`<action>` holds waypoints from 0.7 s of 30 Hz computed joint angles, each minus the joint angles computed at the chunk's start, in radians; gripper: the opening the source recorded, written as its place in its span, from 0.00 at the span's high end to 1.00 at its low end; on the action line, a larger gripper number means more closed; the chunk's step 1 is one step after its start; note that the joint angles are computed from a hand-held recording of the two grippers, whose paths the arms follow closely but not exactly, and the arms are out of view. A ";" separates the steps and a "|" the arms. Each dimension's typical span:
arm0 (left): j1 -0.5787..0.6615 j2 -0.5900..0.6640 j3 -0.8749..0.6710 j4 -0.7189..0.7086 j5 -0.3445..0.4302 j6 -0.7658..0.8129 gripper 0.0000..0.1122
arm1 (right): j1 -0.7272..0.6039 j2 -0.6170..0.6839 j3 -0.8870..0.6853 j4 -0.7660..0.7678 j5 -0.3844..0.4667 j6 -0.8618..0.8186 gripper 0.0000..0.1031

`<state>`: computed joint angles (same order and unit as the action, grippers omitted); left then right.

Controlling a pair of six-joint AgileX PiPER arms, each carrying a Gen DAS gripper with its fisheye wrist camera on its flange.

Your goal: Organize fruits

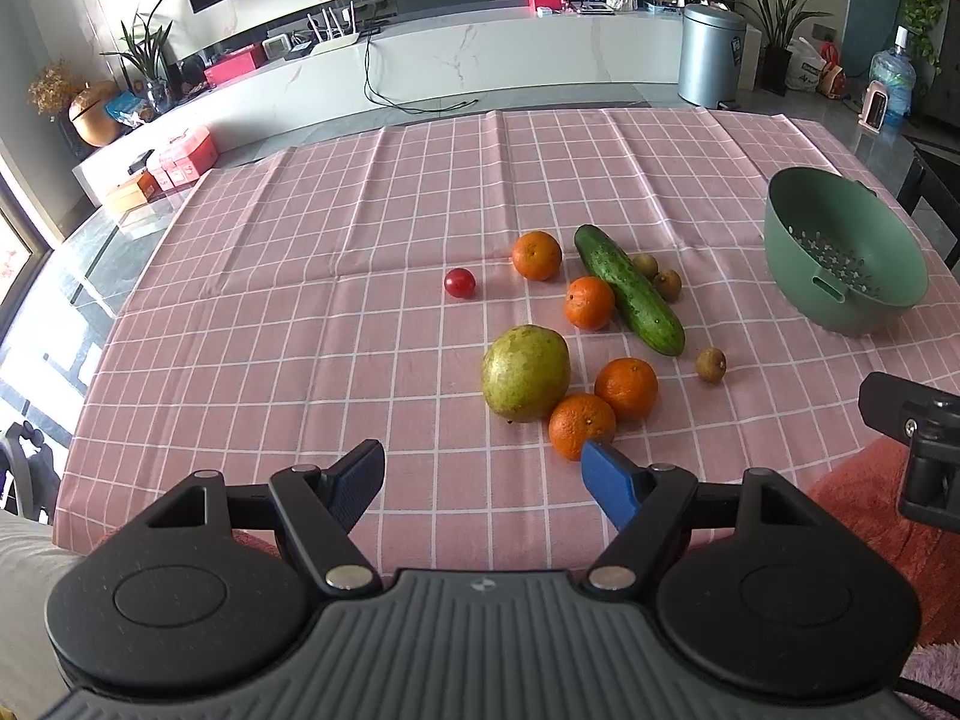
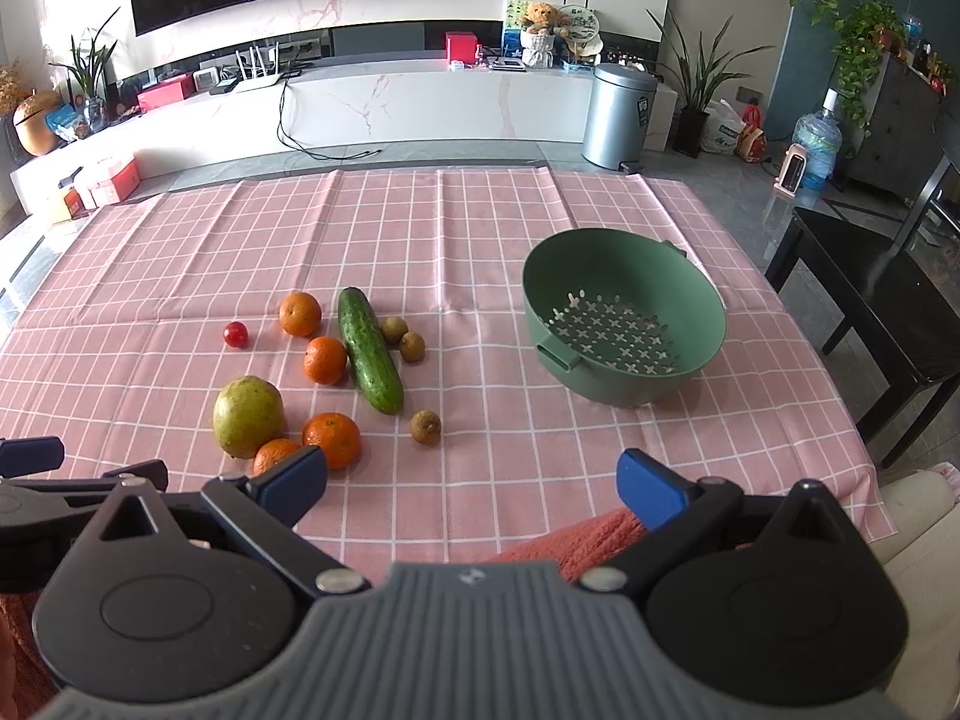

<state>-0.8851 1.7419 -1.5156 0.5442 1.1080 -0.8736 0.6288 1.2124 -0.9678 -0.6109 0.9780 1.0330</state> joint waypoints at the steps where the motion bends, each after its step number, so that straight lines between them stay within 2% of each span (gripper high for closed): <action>1: 0.000 0.000 0.000 0.000 0.000 -0.001 0.21 | 0.001 0.001 -0.001 0.000 0.001 0.001 0.04; 21: 0.008 -0.005 0.002 -0.011 -0.001 0.009 0.21 | -0.006 0.006 -0.005 0.014 -0.010 -0.022 0.04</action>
<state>-0.8772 1.7365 -1.5136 0.5333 1.1070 -0.8642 0.6232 1.2182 -0.9727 -0.5968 0.9677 1.0112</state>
